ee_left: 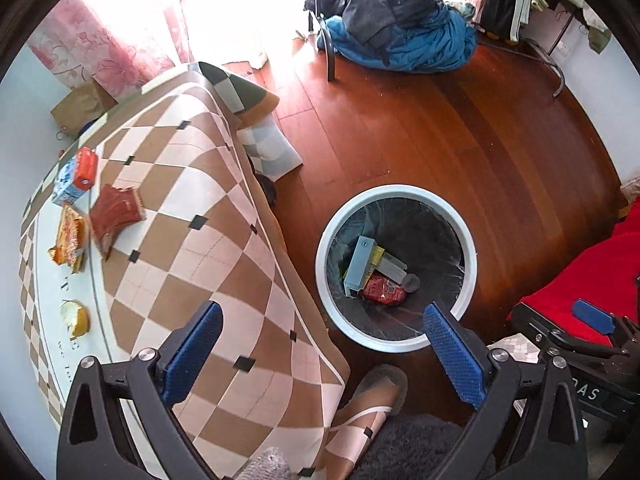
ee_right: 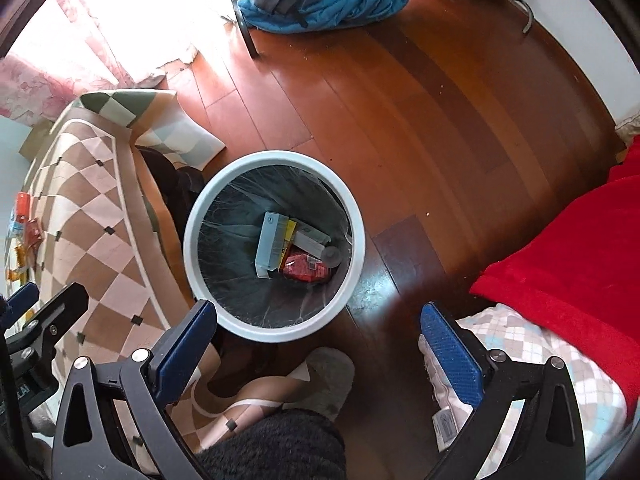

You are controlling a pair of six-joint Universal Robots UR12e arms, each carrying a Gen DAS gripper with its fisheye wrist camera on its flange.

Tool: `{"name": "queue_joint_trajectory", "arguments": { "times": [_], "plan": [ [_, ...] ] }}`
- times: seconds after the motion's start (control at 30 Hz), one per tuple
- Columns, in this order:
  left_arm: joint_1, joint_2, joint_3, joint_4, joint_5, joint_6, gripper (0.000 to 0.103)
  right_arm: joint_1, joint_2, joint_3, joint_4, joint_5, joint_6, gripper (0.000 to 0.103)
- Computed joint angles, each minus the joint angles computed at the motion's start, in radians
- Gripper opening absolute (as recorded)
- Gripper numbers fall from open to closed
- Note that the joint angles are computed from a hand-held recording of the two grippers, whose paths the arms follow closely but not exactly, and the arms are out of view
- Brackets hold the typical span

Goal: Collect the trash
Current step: 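Move both open tools back over the table toward the remaining trash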

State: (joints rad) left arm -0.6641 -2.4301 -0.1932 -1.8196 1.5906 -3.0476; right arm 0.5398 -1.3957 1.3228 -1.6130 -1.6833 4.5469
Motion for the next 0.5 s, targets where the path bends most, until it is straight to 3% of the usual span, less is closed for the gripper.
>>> {"name": "queue_joint_trajectory", "arguments": {
  "times": [0.3, 0.5],
  "plan": [
    [0.014, 0.109, -0.135, 0.108, -0.029, 0.003, 0.102, 0.047, 0.009, -0.097, 0.051, -0.072, 0.035, 0.103],
    [0.039, 0.157, -0.174, 0.156, -0.065, -0.014, 0.102, 0.085, 0.027, -0.19, 0.066, -0.147, 0.07, 0.103]
  ]
}}
